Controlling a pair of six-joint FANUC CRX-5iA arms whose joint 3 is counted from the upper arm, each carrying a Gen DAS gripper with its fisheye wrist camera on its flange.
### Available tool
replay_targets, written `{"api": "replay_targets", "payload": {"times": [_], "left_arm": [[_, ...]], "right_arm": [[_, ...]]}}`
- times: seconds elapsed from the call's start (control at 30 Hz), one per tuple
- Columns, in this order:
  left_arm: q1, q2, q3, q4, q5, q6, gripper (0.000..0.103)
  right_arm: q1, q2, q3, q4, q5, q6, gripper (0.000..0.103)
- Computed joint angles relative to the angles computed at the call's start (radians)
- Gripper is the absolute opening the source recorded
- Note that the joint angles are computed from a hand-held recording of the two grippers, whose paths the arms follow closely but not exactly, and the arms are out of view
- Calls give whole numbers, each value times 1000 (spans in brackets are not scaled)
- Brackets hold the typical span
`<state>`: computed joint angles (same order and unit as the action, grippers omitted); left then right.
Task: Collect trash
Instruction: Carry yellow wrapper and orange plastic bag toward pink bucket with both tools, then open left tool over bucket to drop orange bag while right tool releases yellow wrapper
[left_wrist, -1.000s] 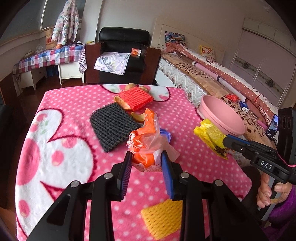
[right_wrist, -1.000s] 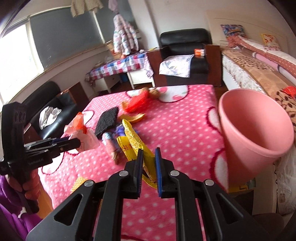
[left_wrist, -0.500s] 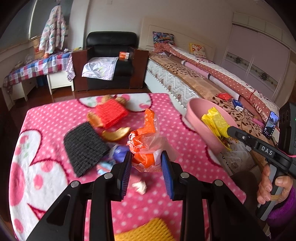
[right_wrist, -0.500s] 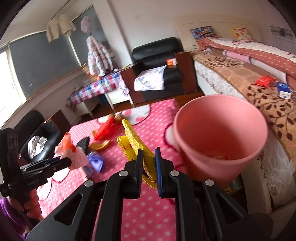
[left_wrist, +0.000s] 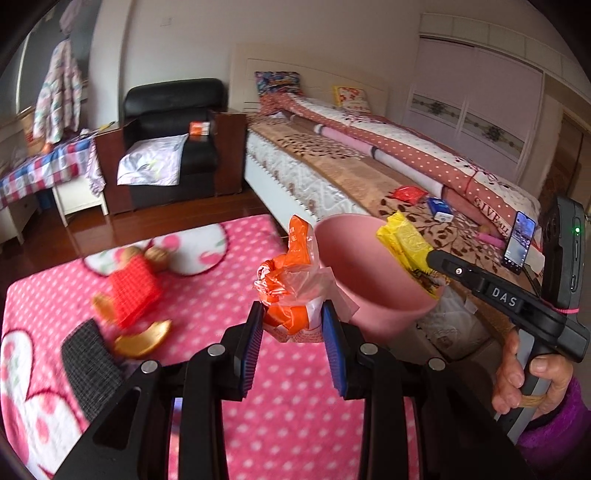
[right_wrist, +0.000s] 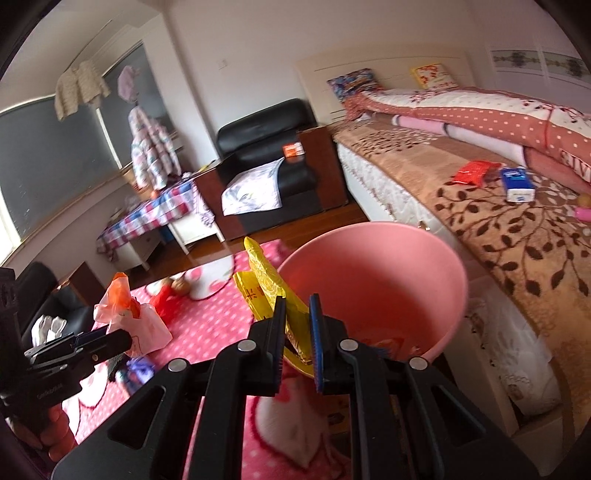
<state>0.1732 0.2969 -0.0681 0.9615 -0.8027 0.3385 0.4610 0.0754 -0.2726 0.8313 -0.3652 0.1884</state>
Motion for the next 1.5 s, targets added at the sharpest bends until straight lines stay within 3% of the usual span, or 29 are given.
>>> {"api": "replay_targets", "payload": {"times": [0.67, 1.1, 1.5], "left_arm": [[-143, 137, 181, -73, 7, 121, 31], [-185, 216, 286, -191, -14, 214, 32], [-202, 242, 316, -233, -13, 257, 35]], "right_arm": [[-75, 38, 10, -27, -10, -37, 13], [-100, 68, 17, -35, -31, -56, 13], [-112, 85, 25, -63, -34, -46, 13]]}}
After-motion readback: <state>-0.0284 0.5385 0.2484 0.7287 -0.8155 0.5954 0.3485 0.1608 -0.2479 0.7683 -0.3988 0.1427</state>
